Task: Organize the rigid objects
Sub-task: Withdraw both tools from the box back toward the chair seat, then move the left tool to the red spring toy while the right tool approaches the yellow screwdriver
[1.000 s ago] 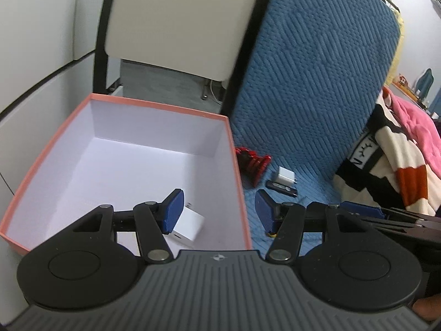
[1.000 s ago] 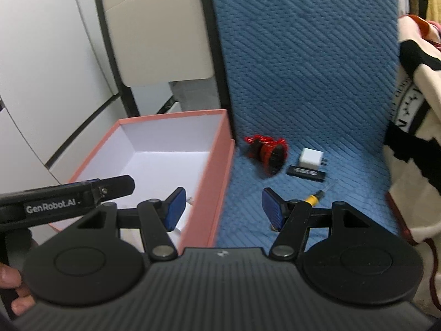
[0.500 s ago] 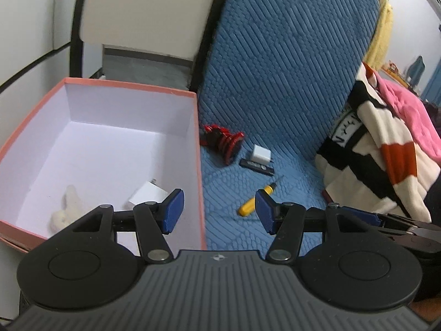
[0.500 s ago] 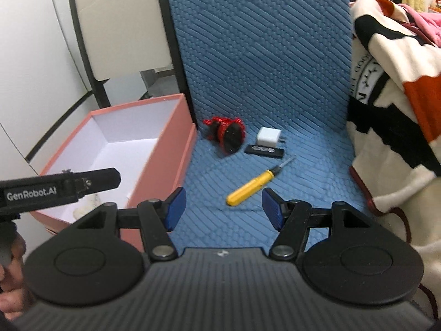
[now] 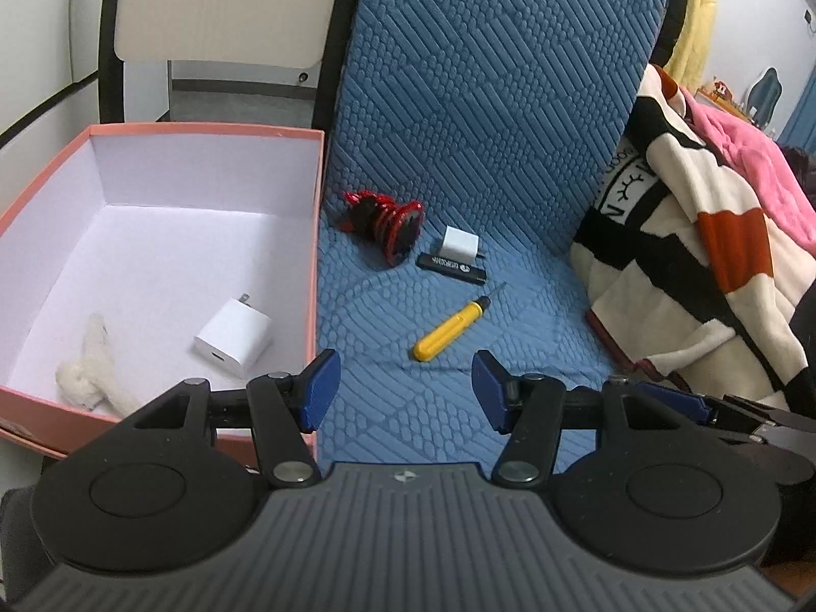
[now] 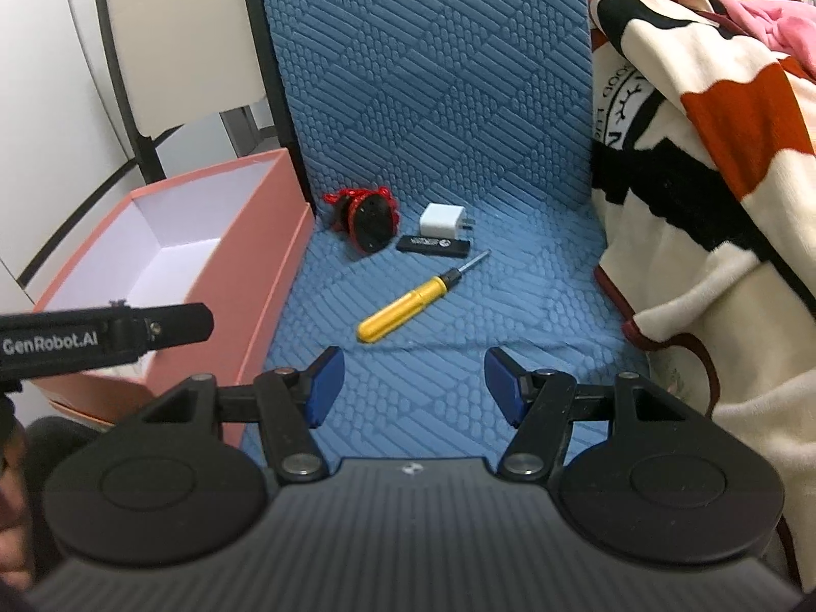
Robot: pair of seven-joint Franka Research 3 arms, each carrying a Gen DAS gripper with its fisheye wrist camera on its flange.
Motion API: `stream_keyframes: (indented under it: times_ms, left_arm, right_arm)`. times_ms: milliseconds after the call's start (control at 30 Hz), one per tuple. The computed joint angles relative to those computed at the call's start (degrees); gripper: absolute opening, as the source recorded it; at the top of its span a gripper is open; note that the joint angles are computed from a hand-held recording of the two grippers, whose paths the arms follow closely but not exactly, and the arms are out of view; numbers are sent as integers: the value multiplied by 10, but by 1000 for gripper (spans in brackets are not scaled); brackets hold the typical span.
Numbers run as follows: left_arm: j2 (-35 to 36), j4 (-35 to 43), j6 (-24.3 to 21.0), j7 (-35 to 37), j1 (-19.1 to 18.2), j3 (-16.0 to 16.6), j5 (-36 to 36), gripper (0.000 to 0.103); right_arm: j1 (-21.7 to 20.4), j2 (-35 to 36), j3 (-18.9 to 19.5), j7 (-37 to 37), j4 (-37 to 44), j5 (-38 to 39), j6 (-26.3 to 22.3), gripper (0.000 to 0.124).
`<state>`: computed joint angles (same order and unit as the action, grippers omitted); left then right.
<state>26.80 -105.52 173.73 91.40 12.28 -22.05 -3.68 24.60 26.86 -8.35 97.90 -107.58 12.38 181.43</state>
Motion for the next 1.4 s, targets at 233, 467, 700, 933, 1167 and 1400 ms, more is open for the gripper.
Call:
stream_keyframes:
  times_ms: [233,467,700,933,1167,1400]
  left_arm:
    - [3,4,-8,-30,-33,28,19,63]
    - [34,39,-27,-57,-58,45,34,63]
    - [85,105,-51,-60,-72,45,47,63]
    - [152,208,-89,-51,-85,46,51,63]
    - [210,305,-127,-42,-118,76,62,63]
    - [280,409,-150,-2,-124,61,65,63]
  right_arm:
    - [-18,0,19,-12,-16,12,14,64]
    - [-44,12,43,-30,-12,33,22,64]
    - [-82,36,78,-42,13,53,13,64]
    - [-106,71,105,-71,55,58,19,64]
    - [-135,102,135,-90,94,73,20,64]
    - [-160,125,165,-107,115,81,52,63]
